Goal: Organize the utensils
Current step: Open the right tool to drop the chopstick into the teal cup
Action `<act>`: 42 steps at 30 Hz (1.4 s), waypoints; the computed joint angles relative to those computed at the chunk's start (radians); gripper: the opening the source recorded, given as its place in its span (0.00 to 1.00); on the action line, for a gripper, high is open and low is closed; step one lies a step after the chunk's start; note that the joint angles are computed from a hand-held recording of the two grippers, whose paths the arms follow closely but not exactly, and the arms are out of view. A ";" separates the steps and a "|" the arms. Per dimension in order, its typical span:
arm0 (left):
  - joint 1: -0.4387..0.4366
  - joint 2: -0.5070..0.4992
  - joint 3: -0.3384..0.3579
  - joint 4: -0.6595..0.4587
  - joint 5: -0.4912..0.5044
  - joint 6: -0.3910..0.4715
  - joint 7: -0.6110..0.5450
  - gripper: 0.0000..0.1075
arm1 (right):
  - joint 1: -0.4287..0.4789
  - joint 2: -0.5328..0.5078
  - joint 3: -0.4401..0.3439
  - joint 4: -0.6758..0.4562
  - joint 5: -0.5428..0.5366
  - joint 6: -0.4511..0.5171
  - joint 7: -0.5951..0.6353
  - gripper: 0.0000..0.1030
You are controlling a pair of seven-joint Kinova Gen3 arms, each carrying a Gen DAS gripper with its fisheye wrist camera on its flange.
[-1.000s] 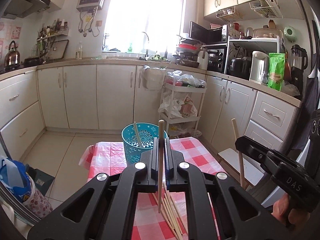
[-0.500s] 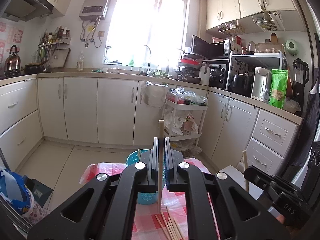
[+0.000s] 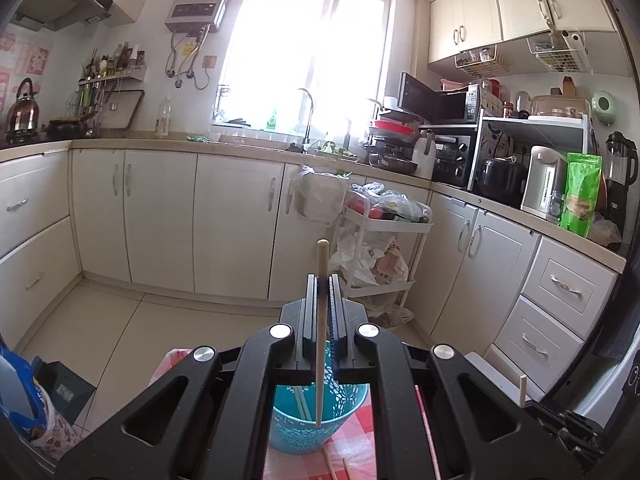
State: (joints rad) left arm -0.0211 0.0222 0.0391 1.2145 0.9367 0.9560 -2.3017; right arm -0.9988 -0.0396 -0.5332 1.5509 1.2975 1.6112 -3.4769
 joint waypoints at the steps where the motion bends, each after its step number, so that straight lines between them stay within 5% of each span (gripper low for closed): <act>1: 0.008 0.013 0.007 -0.012 -0.012 -0.014 0.008 0.05 | 0.004 -0.005 0.005 0.009 -0.004 -0.008 -0.007 0.06; 14: 0.076 0.123 0.093 -0.057 -0.227 -0.109 0.132 0.05 | 0.093 -0.050 0.000 0.101 -0.051 -0.100 -0.079 0.06; 22: 0.122 0.192 0.106 -0.107 -0.429 -0.038 0.287 0.05 | 0.120 -0.052 -0.011 0.114 -0.064 -0.118 -0.091 0.06; 30: 0.092 0.139 0.106 -0.034 -0.437 -0.018 0.291 0.06 | 0.114 -0.038 -0.012 0.084 -0.047 -0.108 -0.064 0.06; 32: 0.070 0.101 0.097 0.018 -0.400 -0.025 0.248 0.11 | 0.111 -0.031 -0.008 0.067 -0.032 -0.105 -0.046 0.06; 36: 0.052 0.005 0.061 0.168 -0.327 -0.095 0.149 0.36 | 0.106 -0.012 0.013 0.030 0.012 -0.115 -0.003 0.06; 42: 0.073 -0.094 -0.009 0.360 -0.231 -0.216 0.004 0.52 | 0.103 0.036 0.072 -0.039 0.102 -0.160 0.061 0.06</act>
